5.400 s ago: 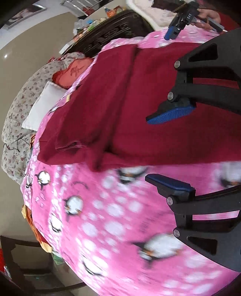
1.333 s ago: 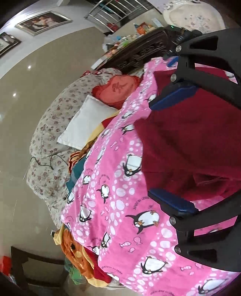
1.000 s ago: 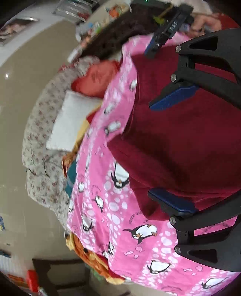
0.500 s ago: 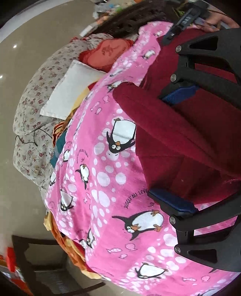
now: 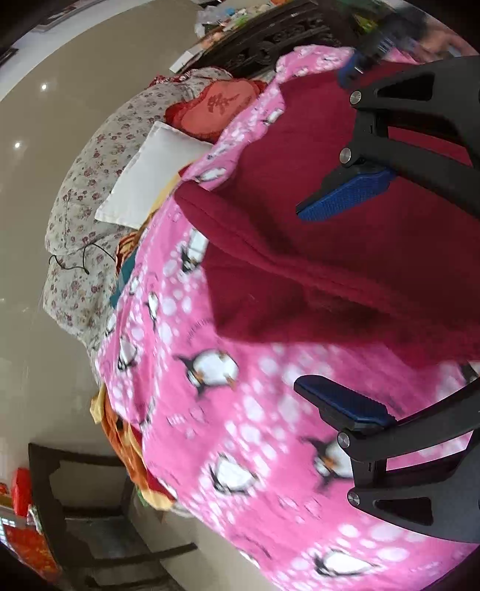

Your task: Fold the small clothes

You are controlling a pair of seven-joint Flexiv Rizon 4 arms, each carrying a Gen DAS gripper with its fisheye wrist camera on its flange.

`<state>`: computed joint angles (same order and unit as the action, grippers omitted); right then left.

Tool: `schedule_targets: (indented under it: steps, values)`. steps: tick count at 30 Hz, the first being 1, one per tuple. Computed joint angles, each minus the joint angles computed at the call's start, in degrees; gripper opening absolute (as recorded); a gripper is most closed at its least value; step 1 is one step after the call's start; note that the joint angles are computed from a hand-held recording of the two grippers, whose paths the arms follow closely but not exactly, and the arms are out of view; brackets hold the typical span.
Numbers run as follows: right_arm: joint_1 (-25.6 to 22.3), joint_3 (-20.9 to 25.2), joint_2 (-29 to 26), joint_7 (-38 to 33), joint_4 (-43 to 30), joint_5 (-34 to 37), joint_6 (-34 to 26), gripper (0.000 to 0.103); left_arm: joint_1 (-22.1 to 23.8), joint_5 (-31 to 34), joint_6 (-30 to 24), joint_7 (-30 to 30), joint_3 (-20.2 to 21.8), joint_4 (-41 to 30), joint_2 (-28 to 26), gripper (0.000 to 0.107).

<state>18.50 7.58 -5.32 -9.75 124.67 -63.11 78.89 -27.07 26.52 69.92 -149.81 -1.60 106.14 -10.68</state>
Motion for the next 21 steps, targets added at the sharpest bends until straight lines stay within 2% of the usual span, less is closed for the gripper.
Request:
schedule_targets:
  steps: [2,3,4,6,7,8,10,12,14,17,21]
  values:
    - [0.35,-0.74,-1.96,1.78,-2.67,-2.85,6.81,0.048,0.02,0.13,0.72,-0.49,0.18,2.14,1.1,0.086]
    - [1.21,-0.7,-3.24,1.04,-4.32,-2.74,8.24,0.048,0.41,-0.37,2.18,-0.78,0.16,3.81,1.7,0.086]
    - [2.42,-0.21,-5.06,-1.09,-6.43,-1.18,9.14,0.048,0.83,-0.9,3.71,-1.17,0.16,5.37,2.19,0.086]
    - [3.1,4.69,-10.09,-11.26,-11.46,8.33,9.63,0.048,1.75,-2.92,6.73,-1.2,-0.21,8.56,2.88,0.085]
    - [3.26,7.36,-12.94,-16.05,-14.58,12.28,8.72,0.048,2.45,-4.63,9.21,-0.04,-0.66,10.47,2.93,0.085]
    - [4.41,8.17,-15.23,-18.75,-17.57,13.81,6.93,0.048,2.47,-4.56,10.81,-0.07,-0.51,11.25,2.89,0.085]
    - [9.42,5.26,-18.69,-19.71,-23.18,12.3,1.71,0.048,1.48,-1.59,12.04,-1.54,0.66,11.1,2.84,0.086]
    - [14.96,0.72,-21.63,-19.22,-28.45,9.83,-4.74,0.038,0.95,0.03,12.3,-2.21,1.19,10.91,2.81,0.086]
    - [18.45,-2.0,-24.16,-20.26,-32.79,9.9,-10.33,0.029,0.01,3.09,12.02,-4.24,2.07,10.02,2.53,0.086]
    - [18.93,-0.11,-29.2,-27.93,-39.12,17.25,-12.63,0.023,-0.07,4.99,11.89,-4.35,2.11,9.61,2.41,0.086]
    - [21.34,-2.36,-32.43,-31.35,-42.78,20.49,-12.77,0.023,1.65,1.25,16.18,-1.07,1.41,11.95,2.23,0.086]
